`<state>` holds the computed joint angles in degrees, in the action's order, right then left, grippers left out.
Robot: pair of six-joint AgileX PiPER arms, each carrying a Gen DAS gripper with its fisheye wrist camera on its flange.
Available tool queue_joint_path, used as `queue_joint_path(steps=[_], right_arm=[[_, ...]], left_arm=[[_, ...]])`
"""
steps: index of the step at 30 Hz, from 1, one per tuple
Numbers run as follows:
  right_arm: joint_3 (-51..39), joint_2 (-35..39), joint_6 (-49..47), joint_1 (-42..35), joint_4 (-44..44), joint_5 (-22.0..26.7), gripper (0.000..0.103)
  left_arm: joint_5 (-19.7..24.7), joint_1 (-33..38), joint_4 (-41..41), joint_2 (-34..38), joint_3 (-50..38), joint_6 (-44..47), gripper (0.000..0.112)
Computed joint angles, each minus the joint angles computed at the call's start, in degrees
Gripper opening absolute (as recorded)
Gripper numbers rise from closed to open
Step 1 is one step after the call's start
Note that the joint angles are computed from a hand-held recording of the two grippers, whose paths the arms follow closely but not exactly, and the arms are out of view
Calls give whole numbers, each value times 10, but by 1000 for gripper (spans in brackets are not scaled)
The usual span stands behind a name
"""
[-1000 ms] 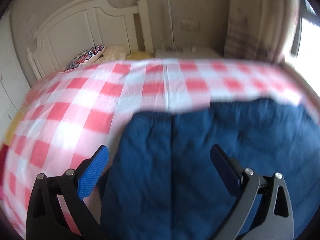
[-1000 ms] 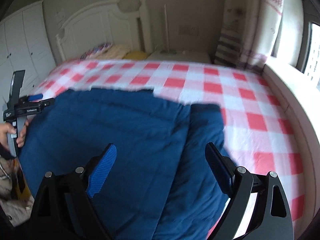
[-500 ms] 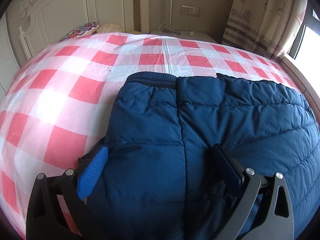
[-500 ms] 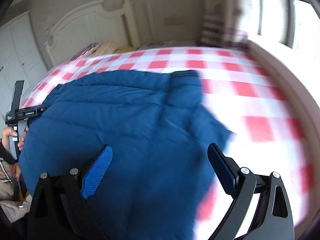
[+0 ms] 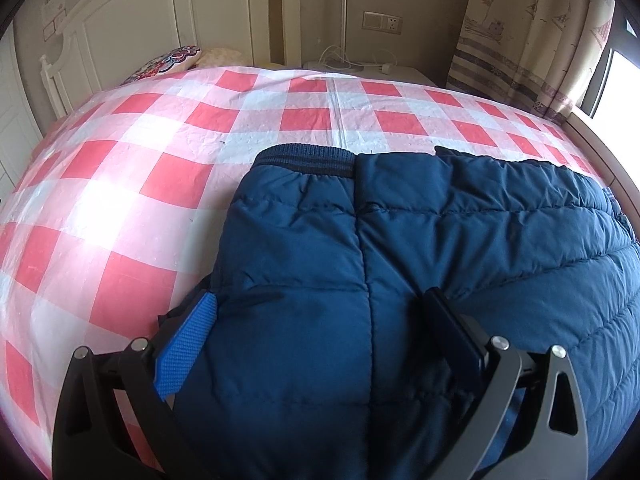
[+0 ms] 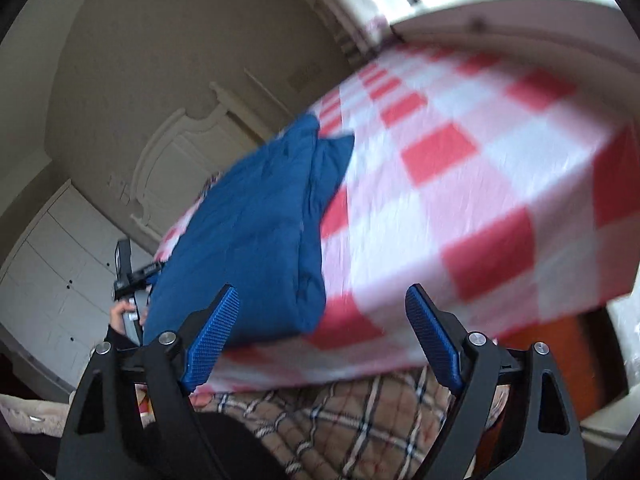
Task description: Fold large clothes
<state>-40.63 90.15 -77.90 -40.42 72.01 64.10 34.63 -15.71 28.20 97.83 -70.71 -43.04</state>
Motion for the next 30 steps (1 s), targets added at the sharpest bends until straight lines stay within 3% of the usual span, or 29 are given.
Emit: queue_joint_path(steps=[7,18,20,24,26,29,30], right_arm=[[51,6,-62,57,44,30,80],[27,6,-37,137,115,-10,83],[9,4,-12,175,120,-54,83],[-46,-13,115,298,92,-216,85],[-79,2,164,340,88,-260,85],[-58,-7,88,356,173,-302,59],[-44,-14,54,347,201,-294,55]], left_arm=[[-2,1,-1,-1,2,0,101],[-14,7,-15,-4,6,6,101],[-13,6,-10,-4,7,2,101],[-13,6,-5,-4,8,-2,101],[-9,4,1,-4,8,-10,101],[7,2,3,1,-2,-19,101],[25,-3,6,3,-13,-22,101]])
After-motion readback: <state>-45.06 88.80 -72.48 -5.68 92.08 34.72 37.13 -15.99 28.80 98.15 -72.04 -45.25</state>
